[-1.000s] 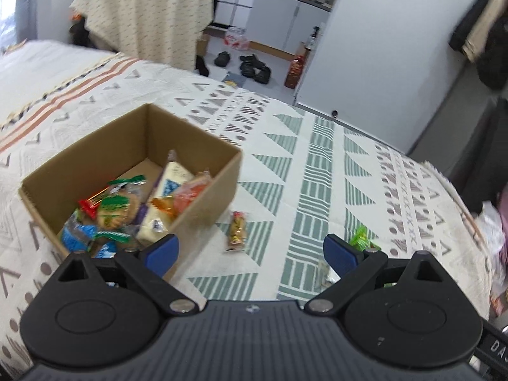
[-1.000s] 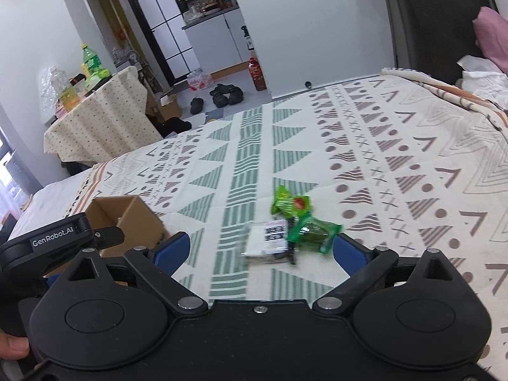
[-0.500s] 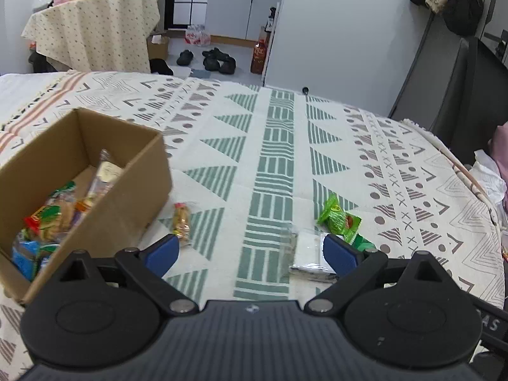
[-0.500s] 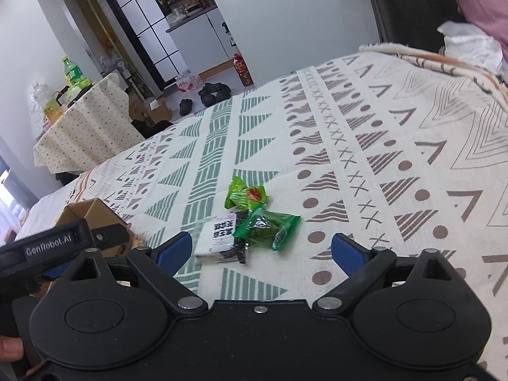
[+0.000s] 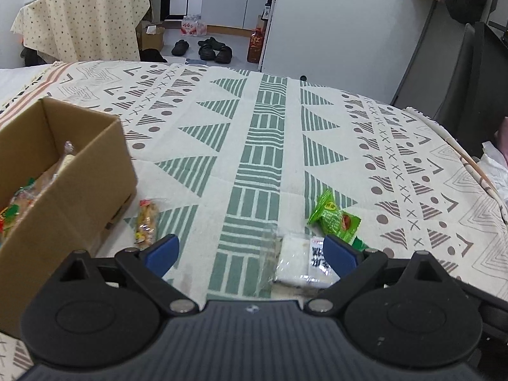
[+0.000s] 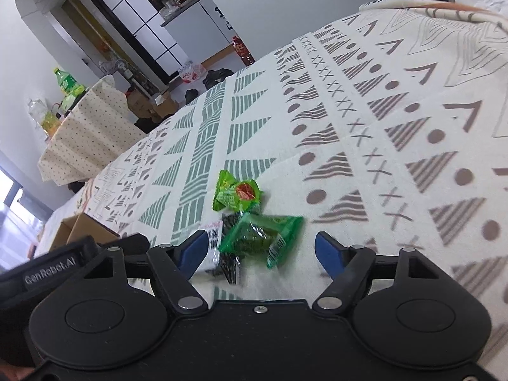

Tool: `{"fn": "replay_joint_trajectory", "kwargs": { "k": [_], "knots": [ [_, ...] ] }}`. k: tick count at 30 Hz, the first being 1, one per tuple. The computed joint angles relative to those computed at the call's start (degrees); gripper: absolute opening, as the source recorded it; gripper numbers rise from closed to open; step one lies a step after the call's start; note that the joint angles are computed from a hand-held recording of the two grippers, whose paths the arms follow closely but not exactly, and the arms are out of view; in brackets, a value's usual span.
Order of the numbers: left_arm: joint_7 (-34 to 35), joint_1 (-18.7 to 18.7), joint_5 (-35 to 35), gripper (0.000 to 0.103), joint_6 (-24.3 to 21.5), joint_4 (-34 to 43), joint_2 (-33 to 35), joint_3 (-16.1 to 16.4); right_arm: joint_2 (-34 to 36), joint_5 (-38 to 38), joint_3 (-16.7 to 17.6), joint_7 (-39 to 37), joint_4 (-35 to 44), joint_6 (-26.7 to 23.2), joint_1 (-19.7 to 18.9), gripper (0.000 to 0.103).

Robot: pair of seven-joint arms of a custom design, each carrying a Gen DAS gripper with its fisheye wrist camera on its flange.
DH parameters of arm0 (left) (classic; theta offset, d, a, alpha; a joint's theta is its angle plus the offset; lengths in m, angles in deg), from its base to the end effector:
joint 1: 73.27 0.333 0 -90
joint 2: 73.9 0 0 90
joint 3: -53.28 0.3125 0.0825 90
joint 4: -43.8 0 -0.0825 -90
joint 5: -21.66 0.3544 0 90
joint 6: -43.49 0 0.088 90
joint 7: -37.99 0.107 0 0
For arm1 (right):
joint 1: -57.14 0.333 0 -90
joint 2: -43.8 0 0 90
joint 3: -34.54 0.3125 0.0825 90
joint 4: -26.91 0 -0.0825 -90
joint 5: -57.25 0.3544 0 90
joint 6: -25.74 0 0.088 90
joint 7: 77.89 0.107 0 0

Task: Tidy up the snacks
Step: 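Move the right tool to the green candy while the left tool moves to the white packet, then close the right gripper on the green candy while the left gripper closes on the white packet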

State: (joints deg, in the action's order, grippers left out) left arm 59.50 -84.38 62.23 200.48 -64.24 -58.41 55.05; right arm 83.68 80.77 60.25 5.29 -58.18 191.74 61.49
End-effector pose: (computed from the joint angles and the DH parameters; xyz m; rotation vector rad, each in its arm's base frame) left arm 0.6184 -0.1291 0.4364 -2.1578 1.3519 -0.6627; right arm 0.6830 0.2691 0.3856 -1.6659 1.5513 -0.0029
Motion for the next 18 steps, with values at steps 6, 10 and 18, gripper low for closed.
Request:
{"fn": "replay_joint_trajectory", "kwargs": {
  "k": [6, 10, 18],
  "knots": [
    [2.20, -0.31, -3.38, 0.097, 1.46, 3.78, 4.09, 0.06, 3.35, -1.65, -3.30, 3.02, 5.45, -3.74, 2.67, 0.059],
    [7.25, -0.65, -7.80, 0.097, 3.16, 4.51, 5.68, -0.30, 3.09, -3.09, -5.51, 4.86, 5.35, -4.35, 3.55, 0.036],
    [11.22, -2.73, -12.88, 0.097, 2.64, 5.07, 7.28, 1.46, 1.89, -3.87, -6.35, 6.82, 4.04, -4.54, 3.13, 0.035]
  ]
}}
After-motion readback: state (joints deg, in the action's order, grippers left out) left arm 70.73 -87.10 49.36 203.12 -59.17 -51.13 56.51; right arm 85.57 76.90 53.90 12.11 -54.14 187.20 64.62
